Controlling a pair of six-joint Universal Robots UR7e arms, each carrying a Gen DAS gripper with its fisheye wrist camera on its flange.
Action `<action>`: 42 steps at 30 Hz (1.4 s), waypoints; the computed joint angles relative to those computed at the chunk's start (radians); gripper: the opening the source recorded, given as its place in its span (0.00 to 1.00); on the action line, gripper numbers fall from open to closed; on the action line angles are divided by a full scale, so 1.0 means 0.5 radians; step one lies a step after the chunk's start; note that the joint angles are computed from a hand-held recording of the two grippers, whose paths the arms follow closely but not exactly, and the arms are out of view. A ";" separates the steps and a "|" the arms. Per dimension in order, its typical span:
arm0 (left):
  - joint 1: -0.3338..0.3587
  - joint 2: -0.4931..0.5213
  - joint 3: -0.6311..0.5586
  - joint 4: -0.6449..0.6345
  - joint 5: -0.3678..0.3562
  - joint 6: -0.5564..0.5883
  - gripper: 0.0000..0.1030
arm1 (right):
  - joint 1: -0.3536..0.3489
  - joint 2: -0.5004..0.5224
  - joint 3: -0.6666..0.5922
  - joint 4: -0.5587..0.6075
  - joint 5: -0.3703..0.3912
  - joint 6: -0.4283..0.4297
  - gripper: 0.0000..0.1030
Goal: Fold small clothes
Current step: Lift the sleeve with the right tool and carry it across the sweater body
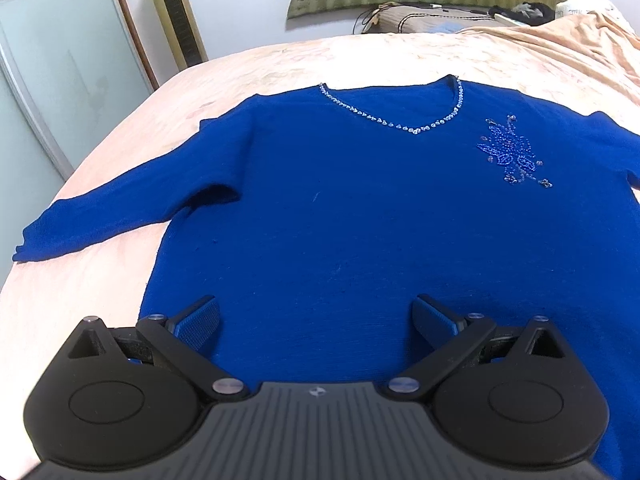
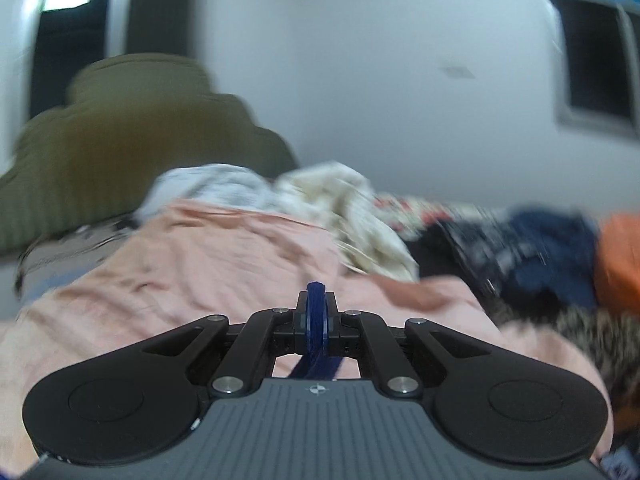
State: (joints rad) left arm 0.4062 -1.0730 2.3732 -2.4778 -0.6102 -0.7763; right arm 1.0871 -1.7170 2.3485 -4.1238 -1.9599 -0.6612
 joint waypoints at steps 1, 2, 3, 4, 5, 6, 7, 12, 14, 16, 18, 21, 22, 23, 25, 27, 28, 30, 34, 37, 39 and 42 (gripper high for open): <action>-0.001 0.000 0.004 -0.010 0.006 0.012 1.00 | 0.071 0.047 0.028 -0.034 0.000 -0.081 0.07; -0.003 -0.003 0.011 -0.022 0.022 0.025 1.00 | 0.129 0.081 0.059 -0.038 0.011 -0.128 0.07; -0.004 -0.009 0.016 -0.021 0.034 0.027 1.00 | 0.187 0.117 0.090 -0.041 0.017 -0.158 0.07; 0.001 -0.018 0.019 -0.015 0.046 0.027 1.00 | 0.263 0.171 0.104 -0.054 0.000 -0.188 0.07; 0.010 -0.033 0.021 -0.006 0.053 0.021 1.00 | 0.326 0.220 0.116 -0.052 -0.005 -0.205 0.07; 0.020 -0.047 0.024 -0.003 0.058 0.016 1.00 | 0.378 0.265 0.125 -0.051 -0.009 -0.210 0.07; 0.031 -0.065 0.028 0.003 0.062 0.007 1.00 | 0.448 0.320 0.127 -0.049 -0.026 -0.214 0.07; 0.075 -0.145 0.052 0.053 0.086 -0.054 1.00 | 0.731 0.589 0.107 -0.028 -0.089 -0.188 0.07; 0.081 -0.167 0.065 0.054 0.089 -0.057 1.00 | 0.838 0.732 0.072 -0.052 -0.131 -0.154 0.07; 0.083 -0.184 0.081 0.033 0.101 -0.034 1.00 | 0.927 0.849 0.031 -0.040 -0.167 -0.112 0.07; 0.092 -0.197 0.085 0.022 0.134 0.004 1.00 | 1.001 0.954 0.005 -0.027 -0.194 -0.053 0.07; 0.134 -0.185 0.073 0.001 0.274 0.082 1.00 | 1.088 1.072 -0.028 0.025 -0.210 0.061 0.08; 0.160 -0.178 0.056 0.025 0.320 0.073 1.00 | 1.112 1.104 -0.032 0.054 -0.207 0.113 0.07; 0.196 -0.176 0.038 0.034 0.365 0.070 1.00 | 1.139 1.134 -0.038 0.083 -0.206 0.162 0.08; 0.276 -0.175 -0.006 0.029 0.415 0.073 1.00 | 1.191 1.196 -0.053 0.141 -0.204 0.231 0.08; 0.354 -0.148 -0.060 -0.052 0.453 0.140 1.00 | 1.236 1.251 -0.072 0.184 -0.199 0.258 0.08; 0.386 -0.120 -0.088 -0.115 0.478 0.205 1.00 | 1.250 1.266 -0.082 0.208 -0.190 0.265 0.08; 0.429 -0.030 -0.143 -0.322 0.517 0.429 1.00 | 1.291 1.305 -0.101 0.247 -0.180 0.290 0.08; 0.496 0.225 -0.273 -0.836 0.515 1.024 1.00 | 1.331 1.318 -0.116 0.355 -0.154 0.365 0.08; 0.561 0.418 -0.407 -0.993 0.620 1.282 1.00 | 1.327 1.298 -0.117 0.465 -0.112 0.429 0.08; 0.614 0.531 -0.486 -1.172 0.742 1.414 1.00 | 1.337 1.297 -0.116 0.494 -0.113 0.433 0.08; 0.696 0.572 -0.559 -1.252 0.920 1.429 1.00 | 1.348 1.285 -0.109 0.522 -0.111 0.405 0.08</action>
